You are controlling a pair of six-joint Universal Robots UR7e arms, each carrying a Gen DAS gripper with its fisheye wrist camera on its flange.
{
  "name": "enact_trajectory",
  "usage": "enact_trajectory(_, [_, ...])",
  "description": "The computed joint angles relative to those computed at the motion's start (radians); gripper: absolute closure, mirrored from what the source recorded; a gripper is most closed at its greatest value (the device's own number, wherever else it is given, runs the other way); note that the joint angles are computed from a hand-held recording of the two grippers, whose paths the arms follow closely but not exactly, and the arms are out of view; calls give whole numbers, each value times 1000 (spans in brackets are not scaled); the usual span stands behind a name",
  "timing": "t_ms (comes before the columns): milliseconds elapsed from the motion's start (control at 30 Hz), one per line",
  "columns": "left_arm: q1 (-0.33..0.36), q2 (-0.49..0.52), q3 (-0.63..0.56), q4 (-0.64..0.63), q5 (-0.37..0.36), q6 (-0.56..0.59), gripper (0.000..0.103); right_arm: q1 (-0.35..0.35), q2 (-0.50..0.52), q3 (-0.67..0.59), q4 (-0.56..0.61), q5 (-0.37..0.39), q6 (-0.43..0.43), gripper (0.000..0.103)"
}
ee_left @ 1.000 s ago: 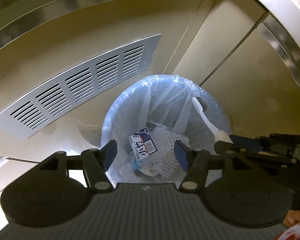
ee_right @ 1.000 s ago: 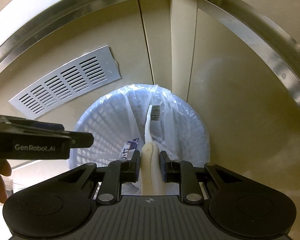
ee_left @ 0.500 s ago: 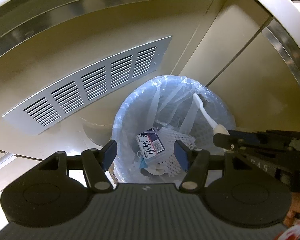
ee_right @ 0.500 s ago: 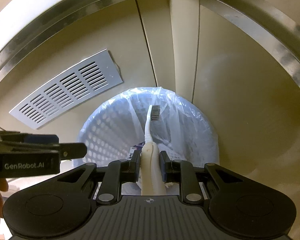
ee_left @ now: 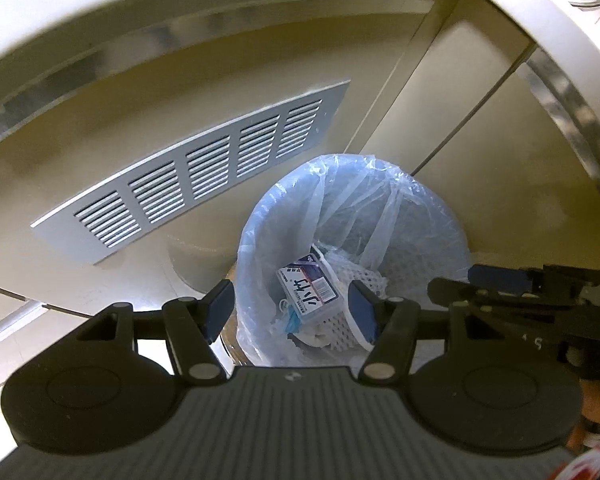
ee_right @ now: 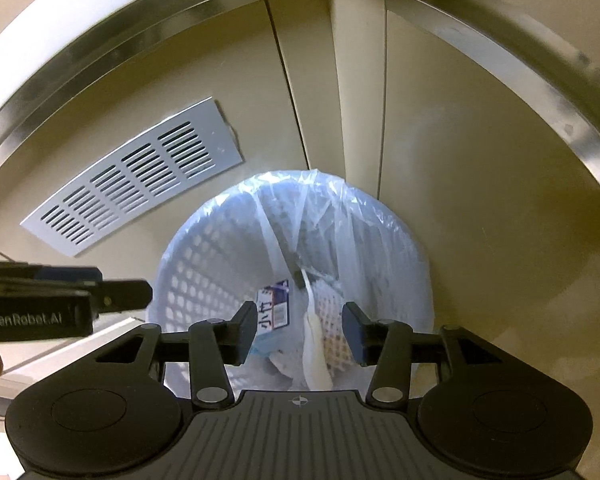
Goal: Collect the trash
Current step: 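Move both tools up toward the medicine box and orange scrubber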
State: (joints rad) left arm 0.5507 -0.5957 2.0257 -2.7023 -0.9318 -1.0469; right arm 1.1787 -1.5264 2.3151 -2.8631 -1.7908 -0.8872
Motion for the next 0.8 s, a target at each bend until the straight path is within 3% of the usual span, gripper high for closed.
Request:
enact_trajectory(533, [-90, -131, 33, -27, 44, 112, 44, 140, -183, 44, 46, -15, 103, 55])
enact_trajectory(800, [-125, -197, 37, -53, 80, 188, 44, 203, -255, 47, 51, -4, 148, 43])
